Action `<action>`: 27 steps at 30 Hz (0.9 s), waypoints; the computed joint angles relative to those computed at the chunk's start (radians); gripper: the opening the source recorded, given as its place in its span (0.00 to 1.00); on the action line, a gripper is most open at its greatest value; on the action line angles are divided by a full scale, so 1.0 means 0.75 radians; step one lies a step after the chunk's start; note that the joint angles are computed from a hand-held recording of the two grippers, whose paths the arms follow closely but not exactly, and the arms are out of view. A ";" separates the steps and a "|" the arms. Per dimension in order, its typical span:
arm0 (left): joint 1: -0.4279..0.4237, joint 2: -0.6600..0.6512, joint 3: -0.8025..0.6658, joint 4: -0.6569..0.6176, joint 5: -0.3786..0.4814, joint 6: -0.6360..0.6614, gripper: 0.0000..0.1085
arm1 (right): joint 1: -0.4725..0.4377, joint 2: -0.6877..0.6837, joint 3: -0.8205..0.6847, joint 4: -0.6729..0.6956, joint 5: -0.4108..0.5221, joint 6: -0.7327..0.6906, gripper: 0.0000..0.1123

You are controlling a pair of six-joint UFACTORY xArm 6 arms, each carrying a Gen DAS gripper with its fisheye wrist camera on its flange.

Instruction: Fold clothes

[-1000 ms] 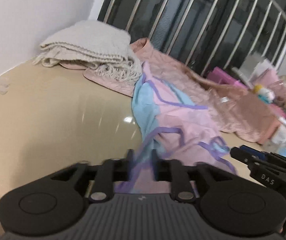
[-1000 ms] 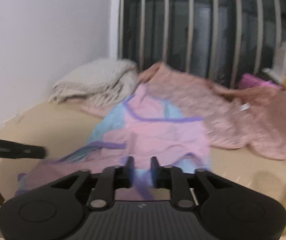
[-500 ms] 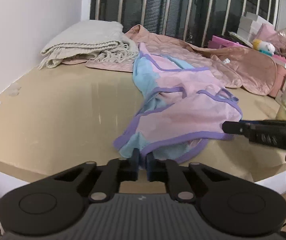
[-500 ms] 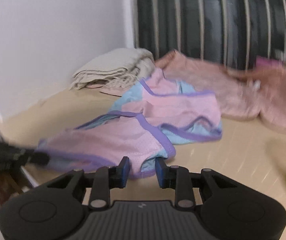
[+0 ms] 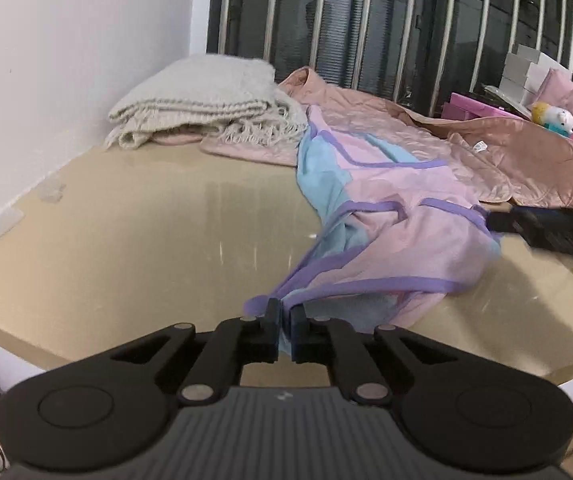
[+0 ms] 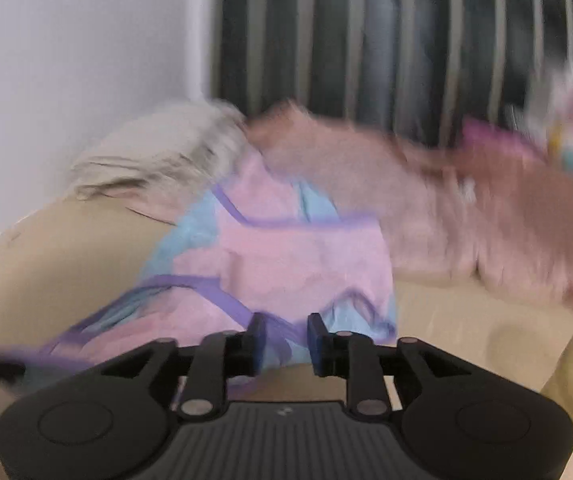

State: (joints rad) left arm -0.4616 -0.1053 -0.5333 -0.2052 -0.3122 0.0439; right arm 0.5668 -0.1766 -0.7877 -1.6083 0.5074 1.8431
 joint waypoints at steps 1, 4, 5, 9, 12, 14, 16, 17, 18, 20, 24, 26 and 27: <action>0.014 0.002 -0.003 0.038 0.015 -0.035 0.03 | 0.023 -0.037 0.045 -0.122 -0.030 0.048 0.28; 0.045 0.003 -0.009 0.165 0.014 -0.153 0.03 | 0.146 -0.058 0.103 -0.227 0.026 -0.068 0.29; 0.058 -0.005 -0.004 0.231 -0.007 -0.203 0.03 | 0.186 -0.029 0.088 -0.223 0.060 -0.146 0.29; 0.059 -0.054 0.024 0.297 -0.070 -0.237 0.02 | 0.221 0.144 -0.064 -0.229 0.064 -0.283 0.29; 0.063 -0.098 0.041 0.316 -0.072 -0.258 0.02 | 0.245 0.255 -0.178 -0.250 0.072 -0.329 0.29; 0.096 -0.118 0.051 0.409 -0.076 -0.347 0.02 | 0.267 0.306 -0.226 -0.236 0.124 -0.398 0.29; 0.094 -0.126 0.064 0.376 -0.087 -0.313 0.02 | 0.314 0.323 -0.227 -0.167 0.296 -0.446 0.28; 0.096 -0.130 0.068 0.374 -0.087 -0.313 0.02 | 0.332 0.328 -0.224 -0.128 0.390 -0.456 0.26; 0.113 -0.133 0.071 0.422 -0.088 -0.352 0.02 | 0.339 0.321 -0.211 -0.090 0.459 -0.444 0.21; 0.134 -0.130 0.072 0.479 -0.090 -0.409 0.02 | 0.349 0.283 -0.169 -0.013 0.594 -0.408 0.20; 0.121 -0.117 0.072 0.432 -0.111 -0.355 0.02 | 0.381 0.189 -0.070 0.041 0.768 -0.379 0.20; 0.149 -0.108 0.070 0.542 -0.131 -0.433 0.02 | 0.381 0.142 -0.036 0.033 0.764 -0.332 0.13; 0.145 -0.103 0.072 0.541 -0.141 -0.421 0.02 | 0.381 0.124 -0.025 0.024 0.754 -0.306 0.06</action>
State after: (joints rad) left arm -0.3530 -0.1829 -0.4793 0.2007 -0.4178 -0.2722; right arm 0.8525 -0.0834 -0.8066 -1.5900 1.0731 1.6135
